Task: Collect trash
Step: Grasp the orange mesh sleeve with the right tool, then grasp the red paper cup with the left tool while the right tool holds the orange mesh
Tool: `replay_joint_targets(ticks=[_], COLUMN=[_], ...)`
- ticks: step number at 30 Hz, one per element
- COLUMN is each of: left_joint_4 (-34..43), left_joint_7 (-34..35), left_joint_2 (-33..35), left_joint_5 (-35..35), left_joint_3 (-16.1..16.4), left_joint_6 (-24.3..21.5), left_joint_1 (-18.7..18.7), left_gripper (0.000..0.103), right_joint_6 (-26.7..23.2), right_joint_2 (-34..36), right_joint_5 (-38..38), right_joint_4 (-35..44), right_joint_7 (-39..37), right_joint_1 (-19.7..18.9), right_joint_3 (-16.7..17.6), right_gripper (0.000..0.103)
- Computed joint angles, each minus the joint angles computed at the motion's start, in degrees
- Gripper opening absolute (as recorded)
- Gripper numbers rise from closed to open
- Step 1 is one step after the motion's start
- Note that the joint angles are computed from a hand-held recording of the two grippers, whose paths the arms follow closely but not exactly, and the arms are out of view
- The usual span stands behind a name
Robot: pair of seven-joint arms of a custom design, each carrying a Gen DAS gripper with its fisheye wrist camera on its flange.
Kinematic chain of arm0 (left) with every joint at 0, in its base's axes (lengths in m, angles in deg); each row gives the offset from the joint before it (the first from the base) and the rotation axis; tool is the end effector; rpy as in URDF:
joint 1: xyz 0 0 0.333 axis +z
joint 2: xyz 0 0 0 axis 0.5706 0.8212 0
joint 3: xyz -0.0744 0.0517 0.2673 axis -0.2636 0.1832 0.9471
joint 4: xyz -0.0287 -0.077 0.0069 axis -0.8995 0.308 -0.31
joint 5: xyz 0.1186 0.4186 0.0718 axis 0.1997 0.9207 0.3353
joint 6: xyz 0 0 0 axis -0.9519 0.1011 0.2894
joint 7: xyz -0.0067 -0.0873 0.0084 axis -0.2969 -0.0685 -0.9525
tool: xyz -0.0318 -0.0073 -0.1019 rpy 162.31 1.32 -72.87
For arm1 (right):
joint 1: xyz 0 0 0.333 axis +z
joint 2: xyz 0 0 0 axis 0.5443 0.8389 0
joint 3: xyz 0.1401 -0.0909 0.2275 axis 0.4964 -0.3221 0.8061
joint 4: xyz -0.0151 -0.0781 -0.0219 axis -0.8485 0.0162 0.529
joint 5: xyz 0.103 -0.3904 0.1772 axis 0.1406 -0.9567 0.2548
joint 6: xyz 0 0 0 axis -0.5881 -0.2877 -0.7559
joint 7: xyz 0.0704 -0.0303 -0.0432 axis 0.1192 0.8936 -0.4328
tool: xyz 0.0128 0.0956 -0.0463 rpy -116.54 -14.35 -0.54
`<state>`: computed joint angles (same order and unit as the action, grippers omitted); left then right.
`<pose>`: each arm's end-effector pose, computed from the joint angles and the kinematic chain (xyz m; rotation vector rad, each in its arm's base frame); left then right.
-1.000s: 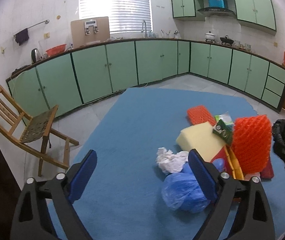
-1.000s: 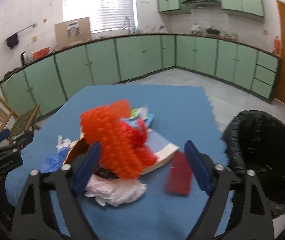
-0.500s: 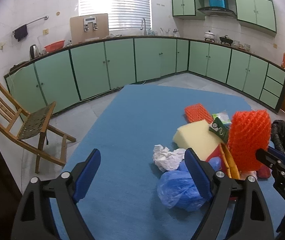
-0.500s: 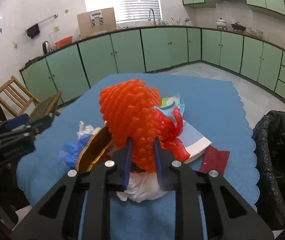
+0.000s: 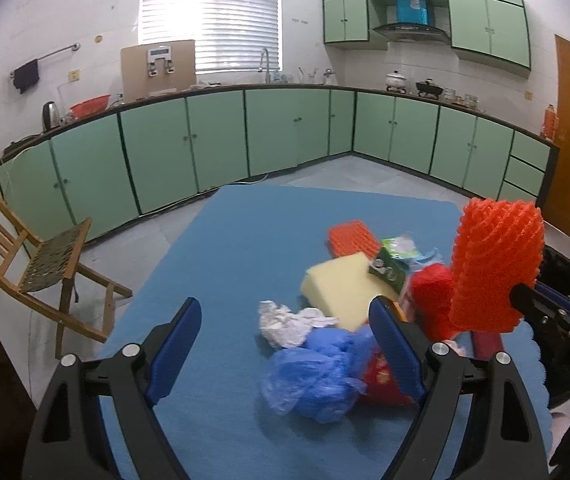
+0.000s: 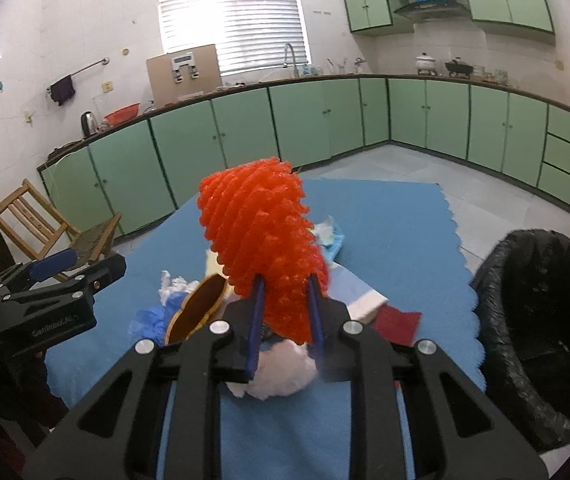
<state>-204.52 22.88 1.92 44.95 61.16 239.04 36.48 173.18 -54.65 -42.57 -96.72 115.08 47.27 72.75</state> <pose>0.4794 -0.1816 0.3943 -1.5870 1.6855 -0.8934 0.4705 0.1266 0.3956 -1.6235 1.5375 -0.6859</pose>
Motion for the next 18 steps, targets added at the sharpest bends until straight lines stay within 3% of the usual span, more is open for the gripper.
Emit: replay_joint_targets(ticks=[6, 12, 16, 18], left_joint_4=[0.56, 1.13, 1.77, 1.94], left_joint_7=[-2.51, -2.79, -5.21, -5.77], left_joint_2=[0.85, 2.01, 2.81, 3.04], left_joint_5=[2.23, 3.24, 6.62, 7.39], left_joint_3=[-0.88, -1.06, -1.67, -1.50], left_joint_6=[0.48, 0.15, -1.88, -2.90], left_joint_1=[-1.22, -3.15, -4.53, -5.43], left_gripper=[0.083, 0.075, 0.068, 0.065], right_joint_6=[-0.06, -0.24, 0.33, 0.01], right_joint_2=[-3.13, -5.72, -6.74, -7.11], right_joint_5=[2.43, 3.90, 4.35, 5.23], right_joint_4=[-3.42, -5.80, -7.70, -8.22], right_joint_7=[0.61, 1.56, 2.00, 2.15], right_joint_1=[-5.07, -9.72, -10.52, -12.71], right_joint_3=[4.65, 8.45, 8.05, 10.05], right_gripper=[0.020, 0.020, 0.020, 0.020])
